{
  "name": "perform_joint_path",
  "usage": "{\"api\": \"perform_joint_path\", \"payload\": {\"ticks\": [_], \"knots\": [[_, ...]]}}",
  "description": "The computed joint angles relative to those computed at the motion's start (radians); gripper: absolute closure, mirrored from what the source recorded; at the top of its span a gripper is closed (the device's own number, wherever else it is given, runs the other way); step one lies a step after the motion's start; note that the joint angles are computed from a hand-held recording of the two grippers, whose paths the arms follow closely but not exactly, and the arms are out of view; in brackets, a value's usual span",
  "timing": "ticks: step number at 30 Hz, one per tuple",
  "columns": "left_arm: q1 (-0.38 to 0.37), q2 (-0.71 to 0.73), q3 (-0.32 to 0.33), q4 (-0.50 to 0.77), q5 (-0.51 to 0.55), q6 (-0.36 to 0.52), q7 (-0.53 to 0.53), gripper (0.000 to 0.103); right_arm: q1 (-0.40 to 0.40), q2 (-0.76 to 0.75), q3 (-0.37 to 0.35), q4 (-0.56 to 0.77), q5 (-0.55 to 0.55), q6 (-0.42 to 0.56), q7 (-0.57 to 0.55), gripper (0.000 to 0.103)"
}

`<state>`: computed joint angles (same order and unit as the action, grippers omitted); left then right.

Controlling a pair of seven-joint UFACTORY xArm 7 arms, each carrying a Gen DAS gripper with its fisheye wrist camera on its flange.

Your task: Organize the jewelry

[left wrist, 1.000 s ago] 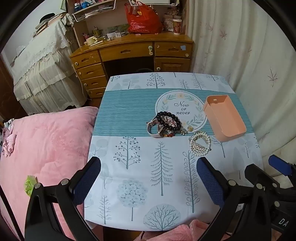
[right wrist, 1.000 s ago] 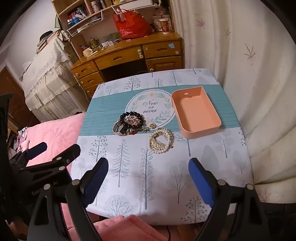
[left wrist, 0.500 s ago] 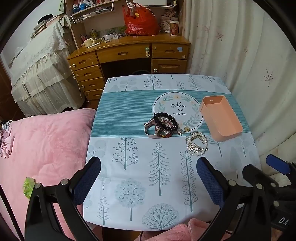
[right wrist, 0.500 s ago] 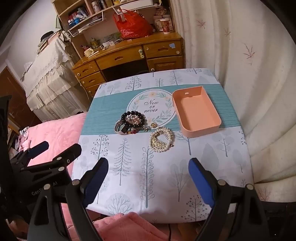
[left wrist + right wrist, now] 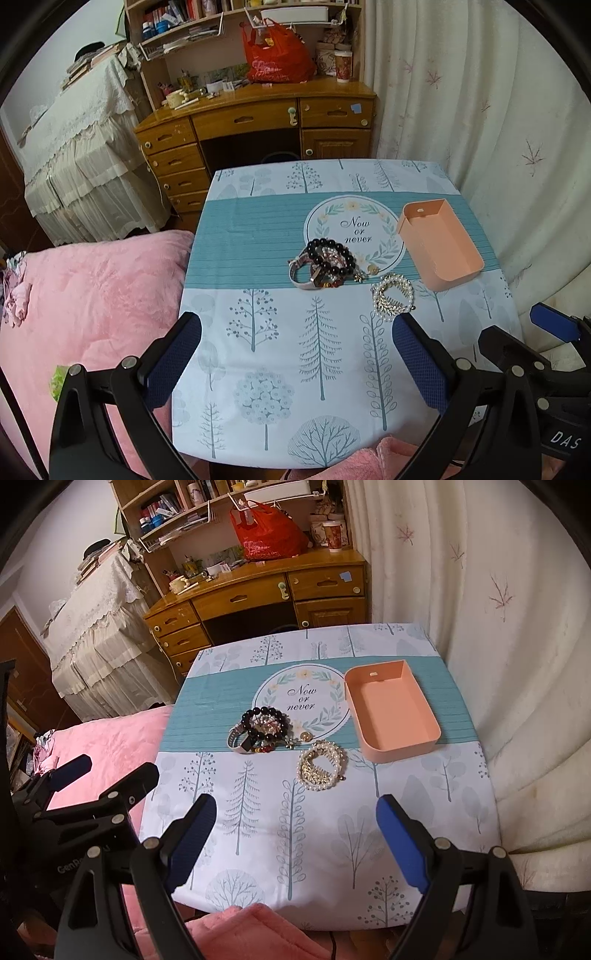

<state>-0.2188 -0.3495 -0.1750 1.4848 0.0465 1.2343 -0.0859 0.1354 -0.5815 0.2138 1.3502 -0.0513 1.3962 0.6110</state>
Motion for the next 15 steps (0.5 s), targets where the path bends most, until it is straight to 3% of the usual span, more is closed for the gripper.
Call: {"api": "perform_joint_path", "payload": {"ticks": [15], "knots": [[-0.009,-0.014,0.038,-0.029,-0.075,-0.075,0.113,0.001,-0.024,-0.016,0.021,-0.016,-0.04,-0.057,0.055,0.014]]}}
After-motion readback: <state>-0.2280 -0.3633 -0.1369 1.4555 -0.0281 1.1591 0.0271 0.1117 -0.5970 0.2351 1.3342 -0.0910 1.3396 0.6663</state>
